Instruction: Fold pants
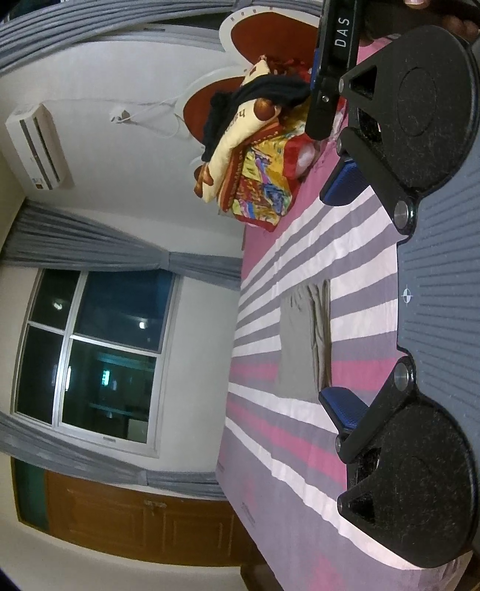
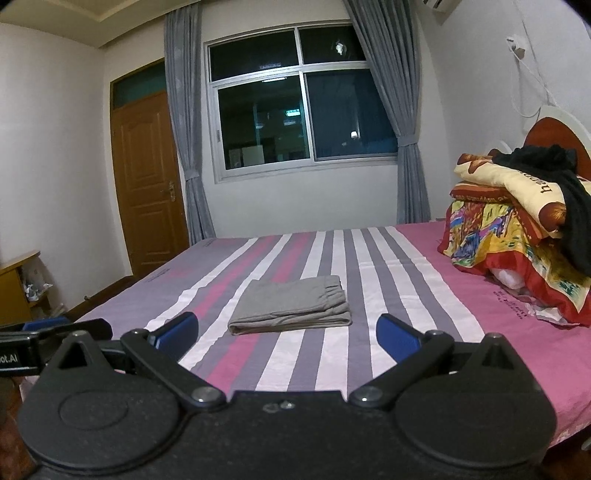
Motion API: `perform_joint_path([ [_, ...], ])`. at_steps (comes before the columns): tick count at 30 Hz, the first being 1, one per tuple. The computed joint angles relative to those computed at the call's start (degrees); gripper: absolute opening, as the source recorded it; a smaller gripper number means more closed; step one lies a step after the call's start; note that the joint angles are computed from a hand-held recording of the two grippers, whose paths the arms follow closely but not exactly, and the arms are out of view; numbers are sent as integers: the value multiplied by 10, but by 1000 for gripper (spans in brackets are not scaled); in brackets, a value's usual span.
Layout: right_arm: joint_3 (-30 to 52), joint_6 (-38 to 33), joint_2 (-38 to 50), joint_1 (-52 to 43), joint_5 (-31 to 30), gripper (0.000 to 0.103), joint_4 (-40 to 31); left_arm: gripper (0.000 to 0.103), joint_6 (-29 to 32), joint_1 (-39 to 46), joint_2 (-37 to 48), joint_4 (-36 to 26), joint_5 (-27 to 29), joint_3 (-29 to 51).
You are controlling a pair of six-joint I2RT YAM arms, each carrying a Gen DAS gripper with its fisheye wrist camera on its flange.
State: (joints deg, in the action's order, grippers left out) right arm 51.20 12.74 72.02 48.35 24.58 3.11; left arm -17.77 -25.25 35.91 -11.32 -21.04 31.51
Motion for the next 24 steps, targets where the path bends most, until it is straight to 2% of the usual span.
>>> perform_joint_path([
  [24, -2, 5, 5, 10, 9, 103, 10, 103, 4, 6, -8, -10, 2, 1],
])
